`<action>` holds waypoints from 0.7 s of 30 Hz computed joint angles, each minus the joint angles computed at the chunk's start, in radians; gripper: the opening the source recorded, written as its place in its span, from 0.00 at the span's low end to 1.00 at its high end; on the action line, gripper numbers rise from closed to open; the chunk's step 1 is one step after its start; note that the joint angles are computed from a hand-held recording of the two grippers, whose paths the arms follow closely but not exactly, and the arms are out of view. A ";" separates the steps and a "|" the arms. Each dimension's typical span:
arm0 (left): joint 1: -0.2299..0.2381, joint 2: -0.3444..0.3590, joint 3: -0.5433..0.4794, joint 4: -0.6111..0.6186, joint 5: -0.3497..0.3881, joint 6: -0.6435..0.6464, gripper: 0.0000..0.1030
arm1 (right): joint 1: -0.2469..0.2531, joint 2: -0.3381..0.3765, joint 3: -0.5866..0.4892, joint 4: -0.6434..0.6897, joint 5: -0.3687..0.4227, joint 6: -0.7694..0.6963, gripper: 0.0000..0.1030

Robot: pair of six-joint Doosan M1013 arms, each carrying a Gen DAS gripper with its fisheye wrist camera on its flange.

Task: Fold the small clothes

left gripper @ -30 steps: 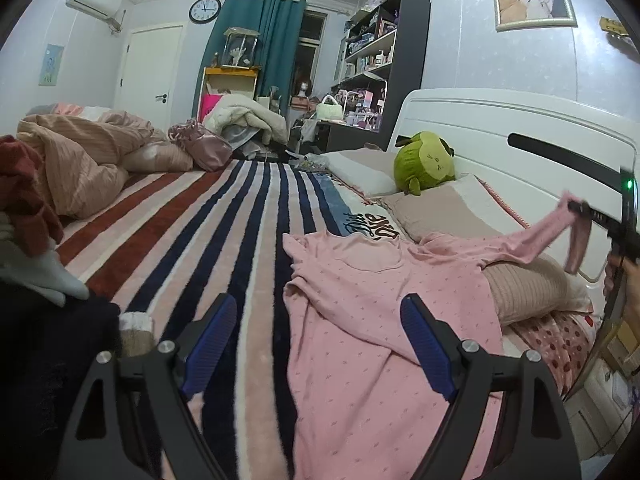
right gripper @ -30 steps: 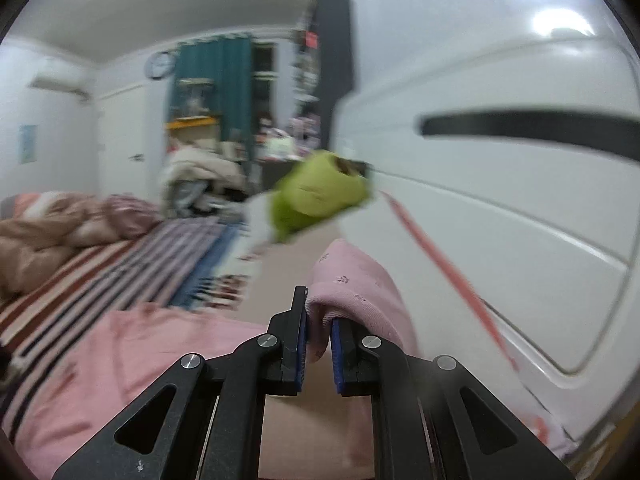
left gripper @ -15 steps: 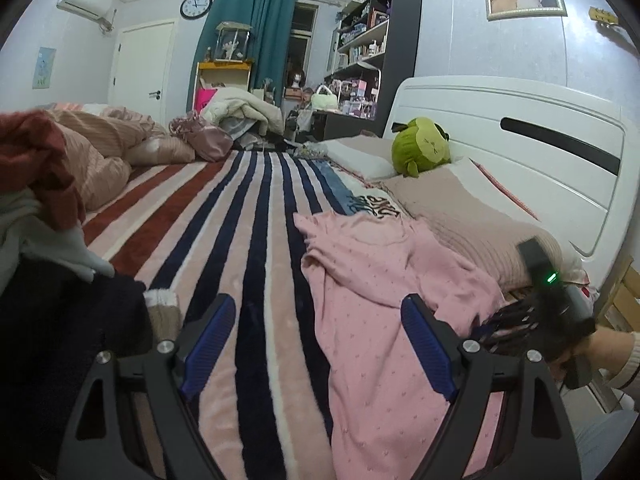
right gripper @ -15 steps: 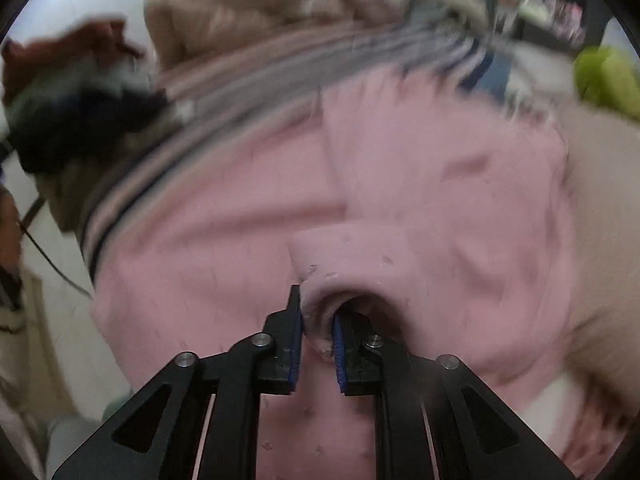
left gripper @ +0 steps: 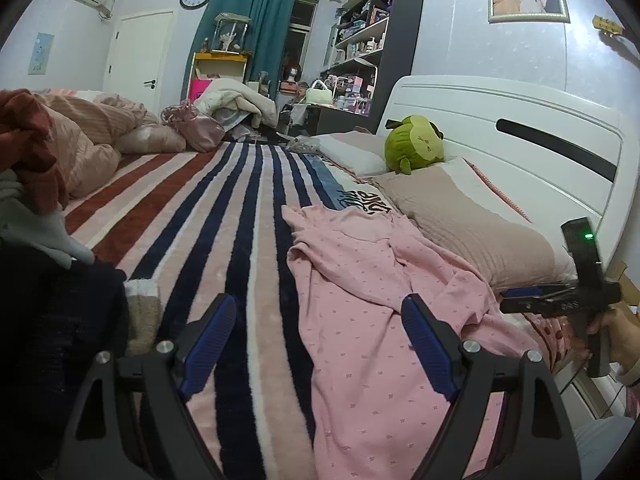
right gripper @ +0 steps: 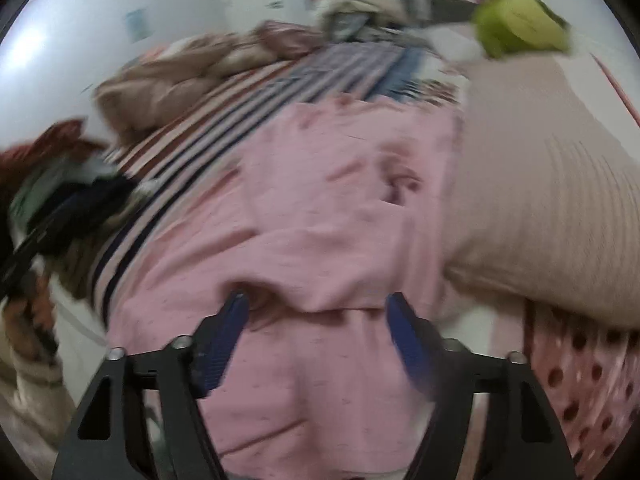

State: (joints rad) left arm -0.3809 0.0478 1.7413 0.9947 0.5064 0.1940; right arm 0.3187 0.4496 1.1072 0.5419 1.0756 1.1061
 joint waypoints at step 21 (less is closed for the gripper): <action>0.016 -0.033 0.037 0.028 0.005 -0.057 0.80 | 0.067 -0.017 0.013 -0.086 -0.153 -0.029 0.03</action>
